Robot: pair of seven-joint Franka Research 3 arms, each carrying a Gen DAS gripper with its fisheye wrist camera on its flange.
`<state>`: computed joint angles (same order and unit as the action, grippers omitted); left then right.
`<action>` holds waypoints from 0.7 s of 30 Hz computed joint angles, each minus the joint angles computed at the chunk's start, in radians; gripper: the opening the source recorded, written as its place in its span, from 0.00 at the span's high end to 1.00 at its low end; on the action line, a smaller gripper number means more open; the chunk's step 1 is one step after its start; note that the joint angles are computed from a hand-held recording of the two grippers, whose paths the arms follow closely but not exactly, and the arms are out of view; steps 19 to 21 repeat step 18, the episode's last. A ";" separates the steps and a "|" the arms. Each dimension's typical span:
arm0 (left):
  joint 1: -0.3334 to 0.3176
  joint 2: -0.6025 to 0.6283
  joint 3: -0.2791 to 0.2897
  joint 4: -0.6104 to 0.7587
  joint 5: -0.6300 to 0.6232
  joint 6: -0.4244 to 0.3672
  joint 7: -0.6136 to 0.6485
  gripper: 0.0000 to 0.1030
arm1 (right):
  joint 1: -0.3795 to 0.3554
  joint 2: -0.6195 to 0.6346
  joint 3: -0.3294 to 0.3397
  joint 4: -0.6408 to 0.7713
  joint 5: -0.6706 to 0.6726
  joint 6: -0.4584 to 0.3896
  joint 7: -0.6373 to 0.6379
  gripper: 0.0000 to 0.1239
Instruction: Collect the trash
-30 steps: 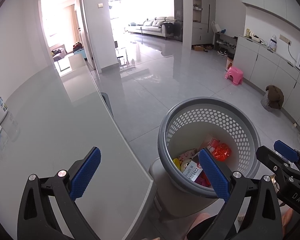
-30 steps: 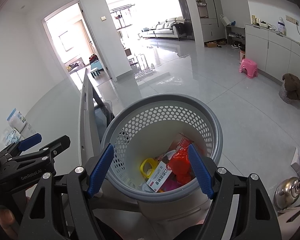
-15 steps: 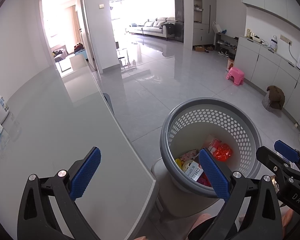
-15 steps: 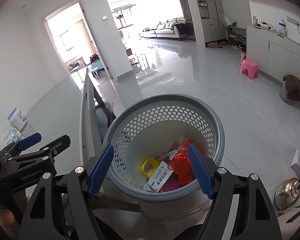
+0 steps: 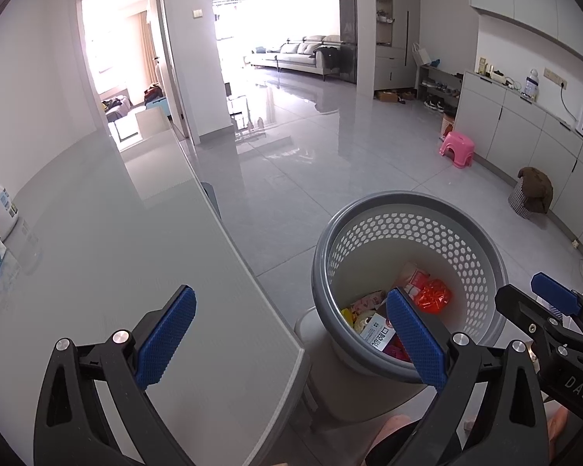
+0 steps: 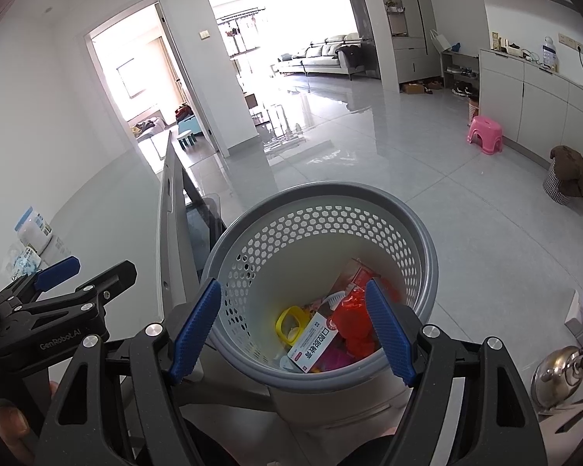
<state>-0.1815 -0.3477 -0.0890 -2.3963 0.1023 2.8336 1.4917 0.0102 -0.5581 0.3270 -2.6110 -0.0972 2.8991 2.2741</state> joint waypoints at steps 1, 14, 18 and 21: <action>0.001 0.000 -0.001 0.000 0.000 0.000 -0.001 0.06 | 0.000 -0.002 -0.001 -0.001 -0.001 -0.002 -0.001 0.41; -0.007 -0.005 0.006 -0.001 -0.014 0.003 0.008 0.06 | 0.000 -0.005 -0.001 -0.007 0.003 0.006 -0.009 0.41; -0.003 -0.008 0.005 -0.006 -0.010 0.007 0.005 0.06 | 0.000 -0.004 -0.002 -0.006 0.003 0.007 -0.011 0.41; -0.003 -0.008 0.005 -0.006 -0.010 0.007 0.005 0.06 | 0.000 -0.004 -0.002 -0.006 0.003 0.007 -0.011 0.41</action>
